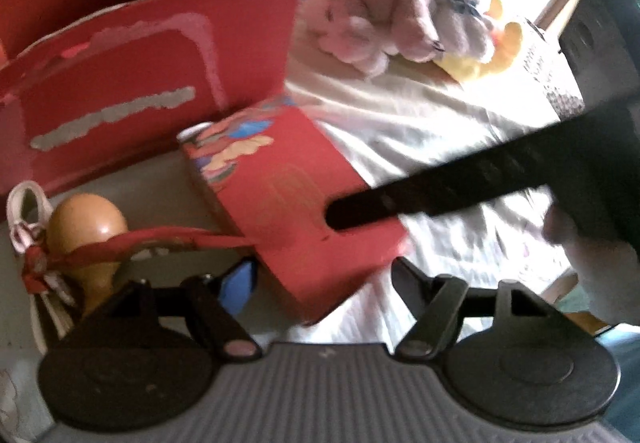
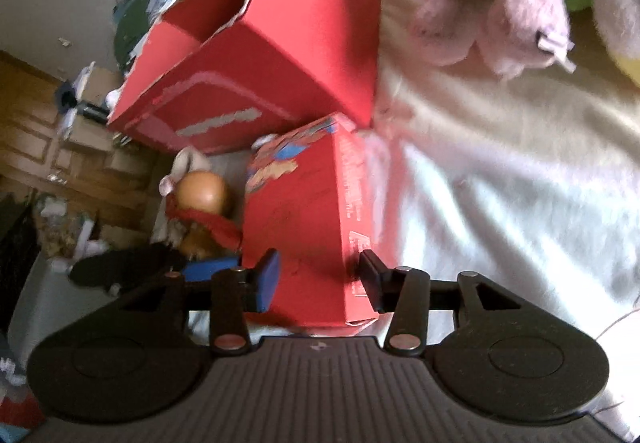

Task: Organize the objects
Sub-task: 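Grasp the red printed gift box with the right gripper and lift it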

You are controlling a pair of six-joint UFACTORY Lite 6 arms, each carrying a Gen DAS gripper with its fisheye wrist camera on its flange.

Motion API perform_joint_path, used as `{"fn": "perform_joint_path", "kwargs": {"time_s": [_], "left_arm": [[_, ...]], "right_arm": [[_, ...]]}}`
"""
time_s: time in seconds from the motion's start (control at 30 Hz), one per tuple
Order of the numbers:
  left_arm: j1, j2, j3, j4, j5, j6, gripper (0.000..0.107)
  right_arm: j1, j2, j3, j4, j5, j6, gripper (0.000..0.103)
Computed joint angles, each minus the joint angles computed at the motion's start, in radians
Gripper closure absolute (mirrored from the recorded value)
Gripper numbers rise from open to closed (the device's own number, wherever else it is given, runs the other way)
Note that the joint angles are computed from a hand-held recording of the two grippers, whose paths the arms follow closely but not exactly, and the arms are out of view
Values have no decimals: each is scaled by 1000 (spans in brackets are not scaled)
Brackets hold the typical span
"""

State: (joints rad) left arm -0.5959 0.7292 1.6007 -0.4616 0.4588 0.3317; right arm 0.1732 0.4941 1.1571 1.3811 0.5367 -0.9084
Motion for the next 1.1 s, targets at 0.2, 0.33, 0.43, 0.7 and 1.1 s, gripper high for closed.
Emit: {"fn": "perform_joint_path", "kwargs": {"time_s": [0.2, 0.33, 0.43, 0.7, 1.1], "left_arm": [[18, 34, 58, 15, 15, -56, 30], [5, 82, 124, 44, 32, -98, 27], [2, 95, 148, 58, 37, -121, 27], [-15, 102, 173, 40, 61, -86, 27], [-75, 104, 284, -3, 100, 92, 27]], "right_arm": [[4, 11, 9, 123, -41, -90, 54], [16, 77, 83, 80, -53, -31, 49], [28, 79, 78, 99, -75, -48, 48], [20, -10, -26, 57, -85, -13, 55], [76, -363, -317, 96, -293, 60, 60]]}}
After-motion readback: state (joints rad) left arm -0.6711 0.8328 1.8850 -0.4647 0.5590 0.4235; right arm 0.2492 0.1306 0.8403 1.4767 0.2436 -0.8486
